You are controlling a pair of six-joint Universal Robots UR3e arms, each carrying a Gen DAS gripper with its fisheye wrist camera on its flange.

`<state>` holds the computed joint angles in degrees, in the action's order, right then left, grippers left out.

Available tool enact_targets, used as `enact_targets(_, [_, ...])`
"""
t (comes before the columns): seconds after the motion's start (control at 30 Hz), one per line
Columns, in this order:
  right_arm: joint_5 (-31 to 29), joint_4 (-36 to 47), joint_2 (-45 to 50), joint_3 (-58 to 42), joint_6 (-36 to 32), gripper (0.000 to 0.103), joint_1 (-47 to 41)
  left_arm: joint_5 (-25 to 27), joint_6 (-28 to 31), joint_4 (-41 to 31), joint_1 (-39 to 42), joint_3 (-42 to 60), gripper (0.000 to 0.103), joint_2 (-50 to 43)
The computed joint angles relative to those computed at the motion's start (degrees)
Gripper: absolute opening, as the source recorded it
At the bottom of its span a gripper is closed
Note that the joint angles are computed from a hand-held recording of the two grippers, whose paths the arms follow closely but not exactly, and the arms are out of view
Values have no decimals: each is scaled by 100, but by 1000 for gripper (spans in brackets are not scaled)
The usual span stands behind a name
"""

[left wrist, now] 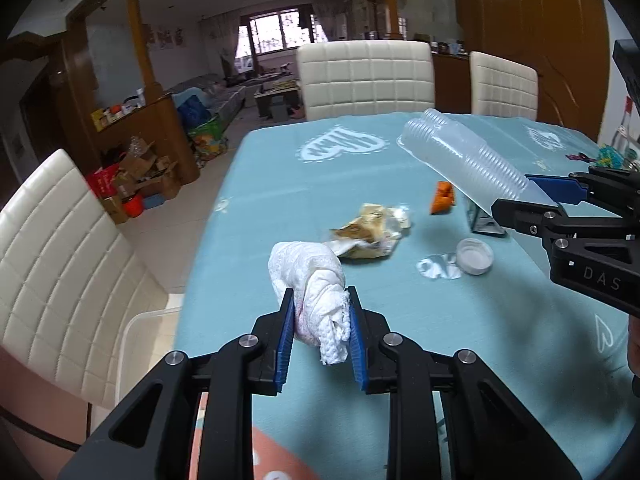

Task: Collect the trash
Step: 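Carry the cup stack and tissue to the bin and release both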

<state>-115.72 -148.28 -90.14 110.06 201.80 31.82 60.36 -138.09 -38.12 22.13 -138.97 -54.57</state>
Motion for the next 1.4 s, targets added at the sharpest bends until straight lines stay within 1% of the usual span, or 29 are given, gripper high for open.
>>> enact_targets(0.13, [-46,41,700,-750,-125,46,357,-178,309,-261,610,-106,24,261])
enact_targets(0.27, [2,132,1318,-1454,-227,46,602,-420,740,-686,1265,-166,24,562])
enact_targets(0.4, [44,237,1775,-2024,-338,46,782,-541,1016,-808,1742,-219,24,671])
enact_targets(0.53, [102,338,2286,-2698,-512,46,934,-599,1191,-761,2148,-286,24,657])
enact_targets(0.8, [207,725,3273,-4192,-880,46,1202,-636,1371,-315,2809,-358,24,357])
enact_targets(0.93, [280,892,3726,-4869,-1036,46,1261,-577,1308,84,2950,-347,24,-6])
enact_targets(1.0, [333,992,3875,-5113,-1065,46,1261,-605,1405,37,3104,-365,26,-17])
enact_targets(1.13, [403,1156,4194,-5612,-1072,46,1278,-563,1411,281,3192,-400,27,-237])
enact_targets(1.2, [433,1226,4334,-5822,-1075,46,1277,-477,1302,436,3154,-344,33,-491])
enact_targets(1.23, [435,1283,4403,-5938,-1081,46,1281,-413,1183,613,3122,-273,43,-742])
enact_targets(1.27, [425,1320,4465,-6031,-1087,46,1292,-440,1161,621,3161,-243,57,-811])
enact_targets(1.3, [406,1364,4522,-6130,-1106,46,1308,-486,1137,639,3223,-210,64,-889])
enact_targets(1.33, [391,1410,4576,-6229,-1121,46,1321,-495,1059,720,3260,-187,75,-965])
enact_targets(1.37, [383,1432,4618,-6306,-1135,46,1335,-487,956,836,3286,-171,79,-1039])
enact_targets(1.4, [386,1462,4660,-6393,-1145,46,1344,-475,902,851,3306,-133,80,-1081])
